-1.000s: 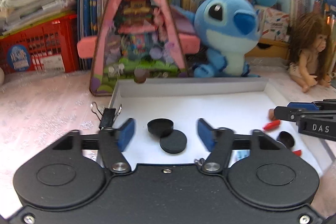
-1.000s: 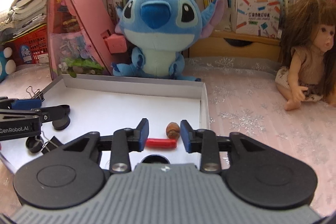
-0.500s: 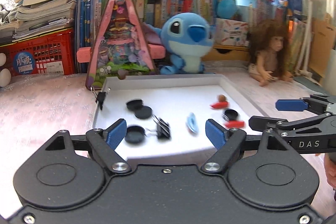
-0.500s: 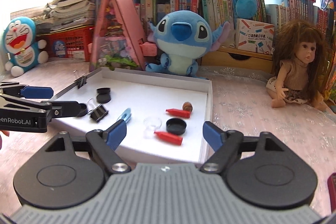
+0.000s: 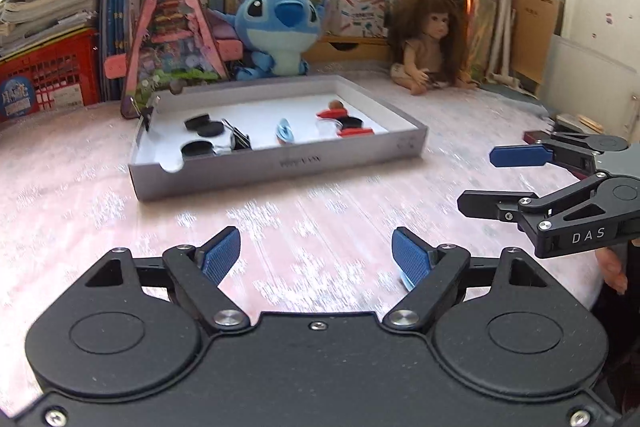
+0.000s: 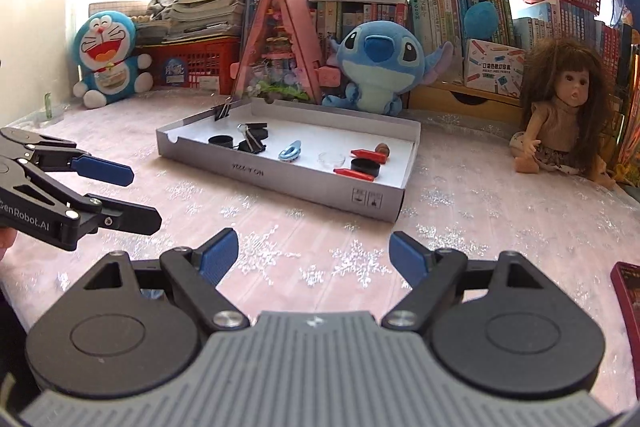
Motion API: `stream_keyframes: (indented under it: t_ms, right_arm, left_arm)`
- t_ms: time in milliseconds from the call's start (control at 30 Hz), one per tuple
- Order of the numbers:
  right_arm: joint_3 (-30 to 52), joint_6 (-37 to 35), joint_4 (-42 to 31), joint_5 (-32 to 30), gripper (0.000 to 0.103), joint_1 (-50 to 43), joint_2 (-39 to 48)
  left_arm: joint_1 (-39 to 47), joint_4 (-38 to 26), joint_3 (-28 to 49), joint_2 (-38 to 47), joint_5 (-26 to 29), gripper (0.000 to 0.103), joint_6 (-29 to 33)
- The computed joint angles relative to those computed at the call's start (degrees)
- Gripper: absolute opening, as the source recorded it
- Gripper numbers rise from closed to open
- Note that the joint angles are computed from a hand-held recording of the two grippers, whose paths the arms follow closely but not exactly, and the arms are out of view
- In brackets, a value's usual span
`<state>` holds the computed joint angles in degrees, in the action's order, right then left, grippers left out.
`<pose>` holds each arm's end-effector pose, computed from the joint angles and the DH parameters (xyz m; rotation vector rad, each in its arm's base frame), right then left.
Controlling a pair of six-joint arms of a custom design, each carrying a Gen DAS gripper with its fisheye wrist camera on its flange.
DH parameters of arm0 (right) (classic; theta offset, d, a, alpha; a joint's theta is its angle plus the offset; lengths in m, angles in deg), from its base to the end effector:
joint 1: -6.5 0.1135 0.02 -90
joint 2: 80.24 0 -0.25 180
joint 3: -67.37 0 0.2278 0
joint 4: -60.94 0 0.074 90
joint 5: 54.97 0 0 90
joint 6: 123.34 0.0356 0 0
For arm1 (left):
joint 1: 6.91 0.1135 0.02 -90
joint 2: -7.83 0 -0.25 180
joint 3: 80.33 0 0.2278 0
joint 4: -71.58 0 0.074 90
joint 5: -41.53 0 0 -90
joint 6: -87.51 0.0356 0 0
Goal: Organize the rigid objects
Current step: 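Withdraw both grippers toward the blue hair clip and second acorn on the table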
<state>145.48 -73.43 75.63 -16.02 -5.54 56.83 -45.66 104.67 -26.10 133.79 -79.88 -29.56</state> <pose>0.3867 -0.0542 0.0213 -0.8843 1.8614 0.4922 0.2610 -0.1857 0.0344 -0.0692 2.1322 -0.0533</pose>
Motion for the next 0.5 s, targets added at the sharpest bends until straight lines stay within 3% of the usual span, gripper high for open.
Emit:
stream_keyframes:
  t_ms: [233, 500]
  right_arm:
    - [-2.4, -10.9, -5.7, -3.7, 0.090, -3.0, -0.3]
    - [-3.7, -12.5, -4.7, -3.9, 0.090, -2.7, 0.3]
  left_arm:
    - [-3.2, 3.4, -2.2, 1.0, 2.6, 0.082, 2.6]
    - [-4.9, -3.5, 3.5, 3.6, -1.0, 0.082, 3.1]
